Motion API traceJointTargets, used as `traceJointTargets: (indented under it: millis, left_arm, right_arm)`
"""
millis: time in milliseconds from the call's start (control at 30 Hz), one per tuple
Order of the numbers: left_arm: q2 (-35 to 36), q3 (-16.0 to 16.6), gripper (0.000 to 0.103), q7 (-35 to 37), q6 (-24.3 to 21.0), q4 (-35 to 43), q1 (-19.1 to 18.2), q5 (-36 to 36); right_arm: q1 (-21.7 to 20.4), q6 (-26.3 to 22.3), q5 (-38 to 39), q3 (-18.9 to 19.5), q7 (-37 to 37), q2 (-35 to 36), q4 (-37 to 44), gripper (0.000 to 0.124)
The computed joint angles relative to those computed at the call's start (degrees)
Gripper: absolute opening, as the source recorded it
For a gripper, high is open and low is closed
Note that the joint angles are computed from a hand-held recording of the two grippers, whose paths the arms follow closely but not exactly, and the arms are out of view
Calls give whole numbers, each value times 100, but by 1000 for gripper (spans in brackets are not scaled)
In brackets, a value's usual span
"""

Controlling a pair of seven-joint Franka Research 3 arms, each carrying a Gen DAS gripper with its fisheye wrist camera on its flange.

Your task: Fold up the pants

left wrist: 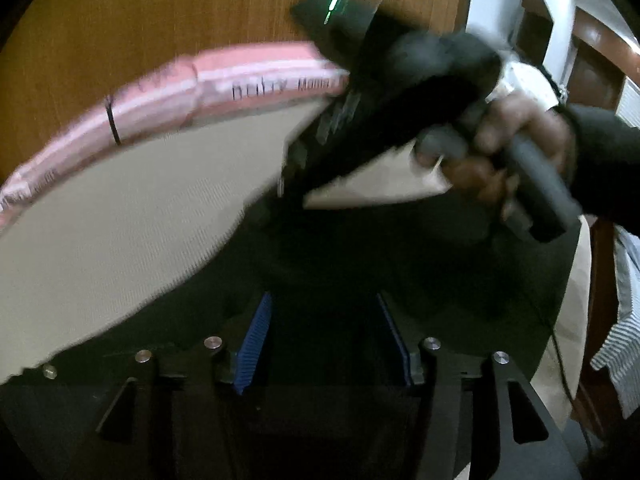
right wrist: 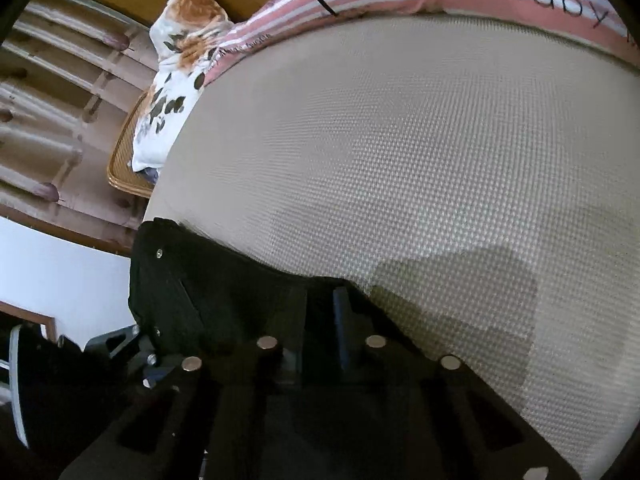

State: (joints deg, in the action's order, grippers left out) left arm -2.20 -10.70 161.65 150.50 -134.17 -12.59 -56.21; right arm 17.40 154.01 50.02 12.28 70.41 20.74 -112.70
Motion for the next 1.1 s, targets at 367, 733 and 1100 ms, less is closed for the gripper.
traceJointTargets:
  millis: [367,733,1100]
  left_arm:
    - [158,-69,53,-172,-120,-116,180,467]
    - [-84,118,54,-214,91,-161,165,-207]
    - [541,-249,54,-642,-169,565,39,-99]
  right_arm:
    - [14,536,89,-14,129,72,-35,2]
    - [83,1325,-149,112,452,-797,-925,10]
    - [605,1910,77,-73,1059,-1768,-2399,10]
